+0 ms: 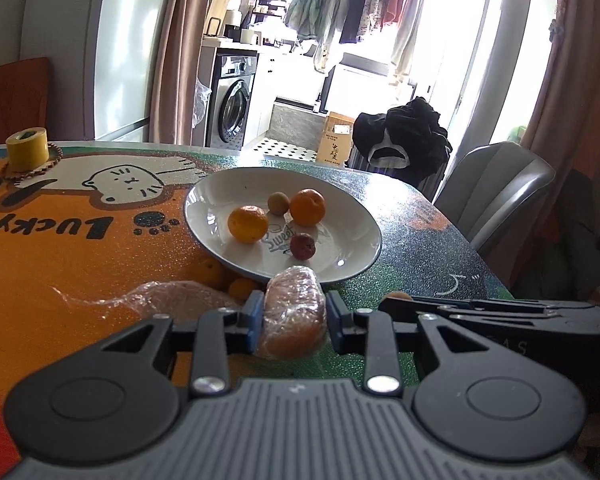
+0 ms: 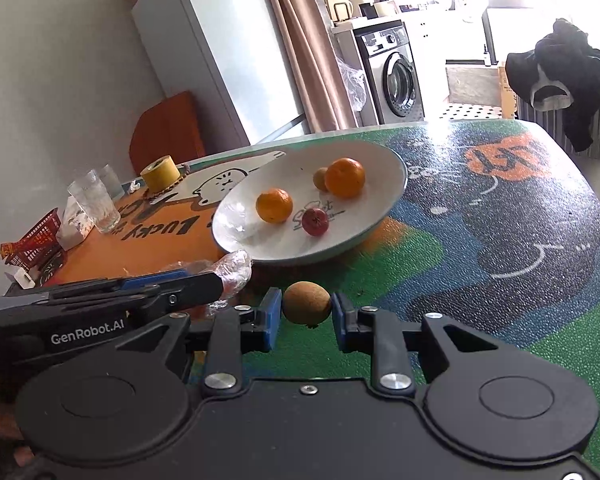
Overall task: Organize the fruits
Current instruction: 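Grasp a plastic-wrapped food bag with the left gripper, then carry the wrapped bag and brown fruit up over the white bowl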
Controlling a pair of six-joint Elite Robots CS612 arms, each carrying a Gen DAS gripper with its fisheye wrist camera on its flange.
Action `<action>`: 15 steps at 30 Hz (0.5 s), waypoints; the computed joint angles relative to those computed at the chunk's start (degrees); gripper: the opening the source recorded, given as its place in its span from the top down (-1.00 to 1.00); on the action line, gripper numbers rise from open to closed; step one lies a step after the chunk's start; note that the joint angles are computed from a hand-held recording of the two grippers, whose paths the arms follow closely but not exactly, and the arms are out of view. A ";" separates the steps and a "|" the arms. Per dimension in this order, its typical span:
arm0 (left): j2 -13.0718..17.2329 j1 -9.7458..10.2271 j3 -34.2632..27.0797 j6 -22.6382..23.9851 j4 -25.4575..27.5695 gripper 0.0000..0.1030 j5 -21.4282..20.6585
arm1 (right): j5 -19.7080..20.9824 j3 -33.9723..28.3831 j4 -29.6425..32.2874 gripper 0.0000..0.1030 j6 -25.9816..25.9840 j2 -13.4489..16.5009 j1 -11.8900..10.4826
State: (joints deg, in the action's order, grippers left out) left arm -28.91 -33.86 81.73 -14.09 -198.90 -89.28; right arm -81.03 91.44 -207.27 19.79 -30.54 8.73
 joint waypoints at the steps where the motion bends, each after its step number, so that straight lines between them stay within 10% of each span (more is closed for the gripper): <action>1: -0.10 0.03 0.12 -0.05 -0.28 0.40 0.17 | 0.02 -0.20 -0.02 0.50 -0.14 0.03 0.05; 15: 0.26 1.05 -1.91 -0.94 -0.88 0.40 0.83 | -0.15 -2.66 0.62 0.50 -1.49 0.55 0.16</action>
